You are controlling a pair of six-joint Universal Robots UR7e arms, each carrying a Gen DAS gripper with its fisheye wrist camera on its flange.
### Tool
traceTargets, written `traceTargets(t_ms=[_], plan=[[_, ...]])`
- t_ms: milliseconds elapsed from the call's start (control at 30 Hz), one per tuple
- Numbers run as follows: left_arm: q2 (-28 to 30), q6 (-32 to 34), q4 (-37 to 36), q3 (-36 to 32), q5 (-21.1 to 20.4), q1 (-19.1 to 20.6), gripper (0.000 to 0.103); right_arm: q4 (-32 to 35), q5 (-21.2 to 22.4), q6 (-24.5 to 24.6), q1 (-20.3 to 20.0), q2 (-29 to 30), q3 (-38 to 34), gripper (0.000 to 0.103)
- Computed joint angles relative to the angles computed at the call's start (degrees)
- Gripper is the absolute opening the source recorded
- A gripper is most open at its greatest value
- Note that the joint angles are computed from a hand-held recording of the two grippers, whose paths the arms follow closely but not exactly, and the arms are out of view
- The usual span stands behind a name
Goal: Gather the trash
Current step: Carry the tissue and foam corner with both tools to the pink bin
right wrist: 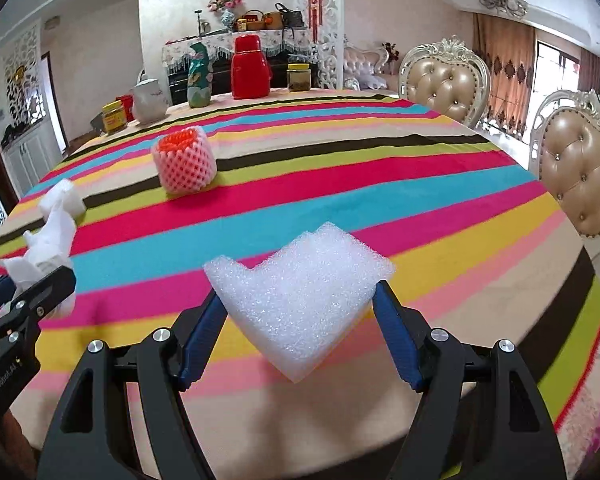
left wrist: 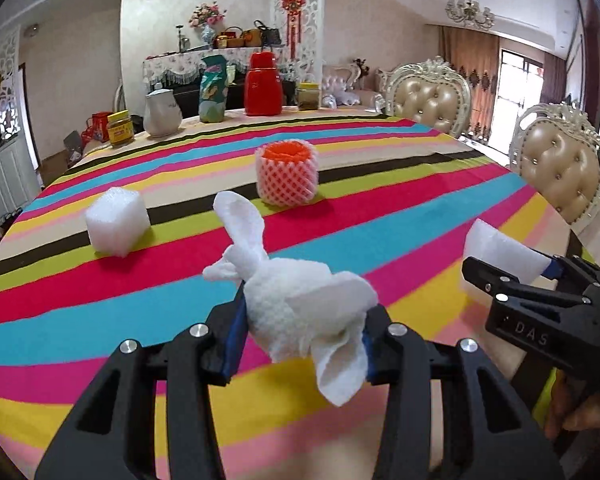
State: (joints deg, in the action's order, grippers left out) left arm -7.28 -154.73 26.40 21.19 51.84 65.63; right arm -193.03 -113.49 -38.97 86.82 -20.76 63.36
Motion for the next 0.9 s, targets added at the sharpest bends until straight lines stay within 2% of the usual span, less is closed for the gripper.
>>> traceTargets(t_ms=[133, 200, 400, 533, 700, 900], plan=[[-3.35, 0.60, -3.51, 7.96, 1.35, -0.94, 0.043, -4.01, 0.38, -1.70, -0.66, -3.52, 6.51, 0.070], [-3.88, 0.79, -4.02, 9.72, 2.07, -1.44, 0.044, -5.39, 0.65, -1.59, -1.17, -5.35, 9.47, 0.070], [-2.30, 1.36, -1.98, 9.44, 3.48, -2.50, 0.044, -9.90, 1.38, -1.36, -2.82, -9.68, 16.56, 0.070], [-0.61, 1.51, 0.26, 7.75, 5.06, -3.27, 0.044, -12.93, 3.24, -0.46, -4.28, -12.44, 20.88, 0.070], [-0.18, 3.05, -0.34, 8.91, 7.42, -4.39, 0.044, -16.11, 7.90, 0.97, -7.01, -16.91, 27.83, 0.070], [2.84, 4.12, 2.55, 5.79, 9.66, -5.94, 0.044, -20.79, 10.33, 1.75, -9.63, -20.55, 33.19, 0.070]])
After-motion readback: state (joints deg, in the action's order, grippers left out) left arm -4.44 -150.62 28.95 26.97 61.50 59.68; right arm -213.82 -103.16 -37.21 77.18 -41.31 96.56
